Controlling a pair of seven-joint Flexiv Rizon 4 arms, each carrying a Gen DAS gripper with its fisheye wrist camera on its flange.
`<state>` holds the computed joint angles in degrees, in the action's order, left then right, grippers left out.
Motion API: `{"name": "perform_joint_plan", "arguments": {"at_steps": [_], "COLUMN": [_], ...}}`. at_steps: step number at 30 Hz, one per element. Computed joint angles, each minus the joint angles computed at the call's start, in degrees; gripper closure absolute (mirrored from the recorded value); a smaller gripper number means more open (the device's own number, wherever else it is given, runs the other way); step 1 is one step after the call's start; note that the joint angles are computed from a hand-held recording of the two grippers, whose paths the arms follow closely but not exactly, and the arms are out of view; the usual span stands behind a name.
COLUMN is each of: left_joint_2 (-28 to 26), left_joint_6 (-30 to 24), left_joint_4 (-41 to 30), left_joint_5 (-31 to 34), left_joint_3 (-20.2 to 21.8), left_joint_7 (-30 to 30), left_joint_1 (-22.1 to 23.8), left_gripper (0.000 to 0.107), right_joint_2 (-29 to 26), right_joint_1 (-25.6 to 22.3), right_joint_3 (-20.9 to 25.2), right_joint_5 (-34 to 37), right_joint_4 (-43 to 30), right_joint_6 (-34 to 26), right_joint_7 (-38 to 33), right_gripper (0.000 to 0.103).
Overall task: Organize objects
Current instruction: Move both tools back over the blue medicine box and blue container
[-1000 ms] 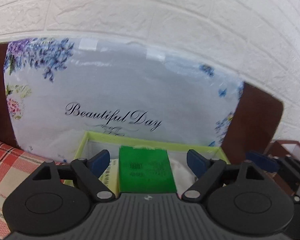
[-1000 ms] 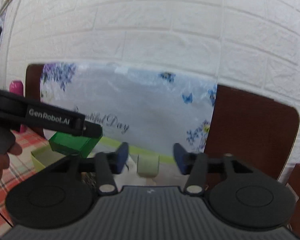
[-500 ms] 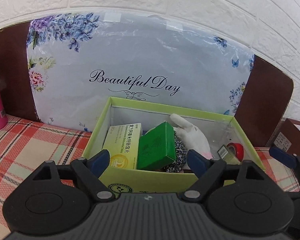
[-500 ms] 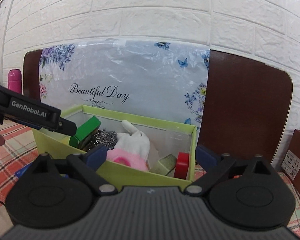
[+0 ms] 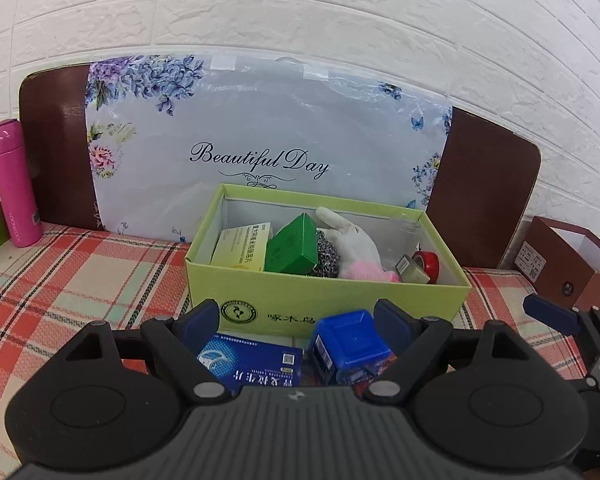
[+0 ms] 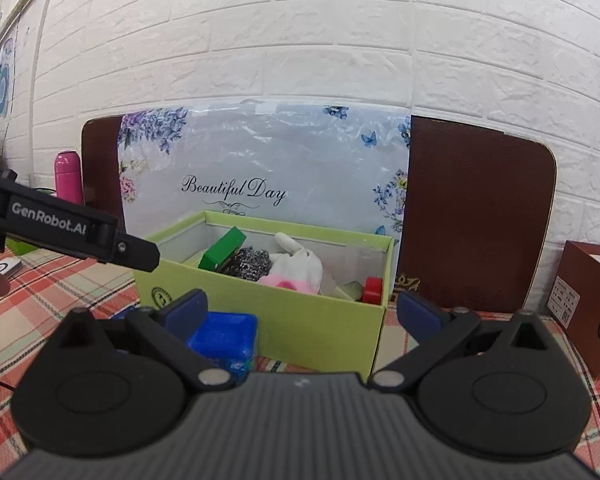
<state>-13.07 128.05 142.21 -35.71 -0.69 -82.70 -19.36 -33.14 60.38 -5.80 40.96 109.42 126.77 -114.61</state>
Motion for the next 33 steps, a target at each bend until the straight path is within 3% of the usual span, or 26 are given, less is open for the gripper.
{"name": "perform_joint_plan", "arguments": {"at_steps": [10, 19, 25, 27, 33], "left_joint_2": [0.8, -1.0, -3.9, -4.2, -4.9], "left_joint_6": [-0.3, -3.0, -1.3, -1.6, -4.2], "left_joint_4": [5.9, 8.9, 7.9, 7.2, 2.8], "left_joint_5": [-4.1, -1.2, 3.0, 5.4, 24.8], "left_joint_3": [-0.5, 0.2, 1.9, 2.2, 0.0], "left_joint_7": [-3.9, -9.7, -11.6, -12.3, -19.6], "left_joint_1": [-2.0, -0.7, 1.5, 3.7, 18.1], "left_gripper": [0.019, 0.019, 0.019, 0.019, 0.019], "right_joint_2": [1.5, 0.9, 0.8, 0.7, 0.5], "right_joint_1": [2.3, 6.6, 8.7, 9.6, 11.5], "right_joint_3": [0.5, -3.0, -5.2, -6.3, -8.6], "right_joint_5": [2.0, 1.0, -0.7, -1.3, -4.1], "right_joint_4": [4.4, 8.3, 11.1, 11.8, 13.7], "right_joint_6": [-1.8, -7.0, -7.7, -7.6, -7.9], "right_joint_7": [0.1, 4.8, 9.6, 10.9, 15.2], "right_gripper": [0.000, 0.000, 0.000, 0.000, 0.000]}}
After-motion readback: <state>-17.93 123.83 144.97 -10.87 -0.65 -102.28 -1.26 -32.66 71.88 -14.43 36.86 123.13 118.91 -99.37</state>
